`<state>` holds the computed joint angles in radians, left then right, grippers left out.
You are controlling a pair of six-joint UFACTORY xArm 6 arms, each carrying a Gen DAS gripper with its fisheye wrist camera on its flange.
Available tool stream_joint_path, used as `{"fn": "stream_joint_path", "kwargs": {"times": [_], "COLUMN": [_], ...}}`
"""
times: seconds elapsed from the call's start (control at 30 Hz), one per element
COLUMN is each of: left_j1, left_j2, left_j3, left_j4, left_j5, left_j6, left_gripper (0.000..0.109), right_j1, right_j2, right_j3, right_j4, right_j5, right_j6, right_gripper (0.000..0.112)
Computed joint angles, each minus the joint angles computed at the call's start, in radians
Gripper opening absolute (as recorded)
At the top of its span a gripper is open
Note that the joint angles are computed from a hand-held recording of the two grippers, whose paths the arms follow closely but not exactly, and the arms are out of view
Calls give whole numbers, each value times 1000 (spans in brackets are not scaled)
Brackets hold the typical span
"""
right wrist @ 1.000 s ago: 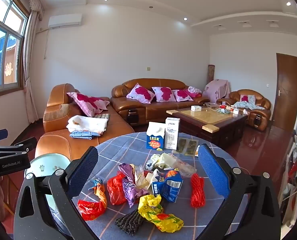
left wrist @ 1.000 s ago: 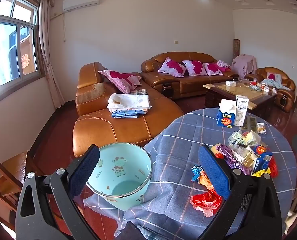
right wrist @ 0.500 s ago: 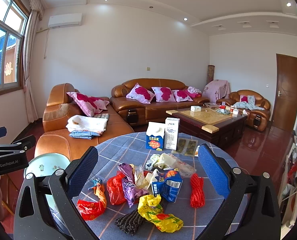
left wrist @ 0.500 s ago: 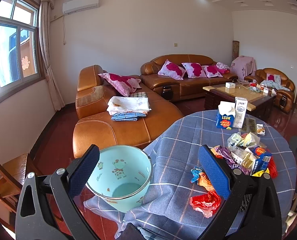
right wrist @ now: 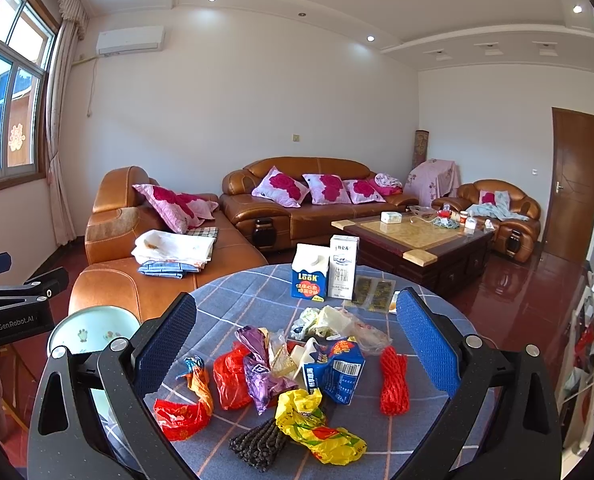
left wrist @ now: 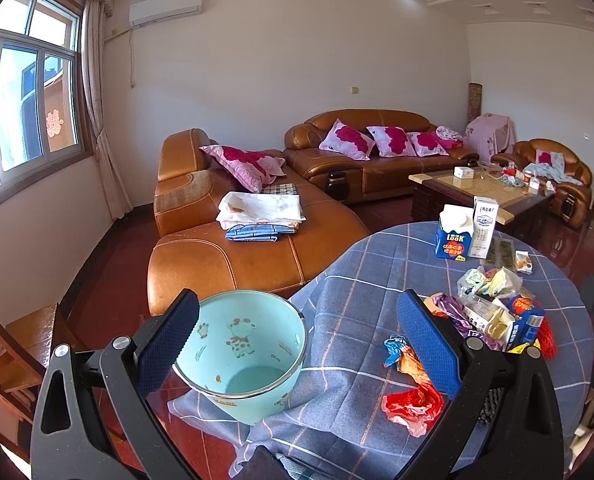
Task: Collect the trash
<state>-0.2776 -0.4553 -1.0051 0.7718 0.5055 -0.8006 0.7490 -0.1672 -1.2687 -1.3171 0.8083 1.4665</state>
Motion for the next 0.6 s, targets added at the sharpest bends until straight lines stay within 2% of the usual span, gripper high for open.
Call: {"fn": "stream_joint_path", "kwargs": {"times": [0.6], "left_j1": [6], "left_j2": [-3], "left_j3": [4], "left_j4": [-10], "left_j5": [-3], "left_j6": [12], "left_gripper": [97], "right_j1": [-2], "right_j2": [-7], "right_j3": [8], "right_j4": [3], "right_j5": [-2], "right_j6": [-1], "right_gripper": [98]}}
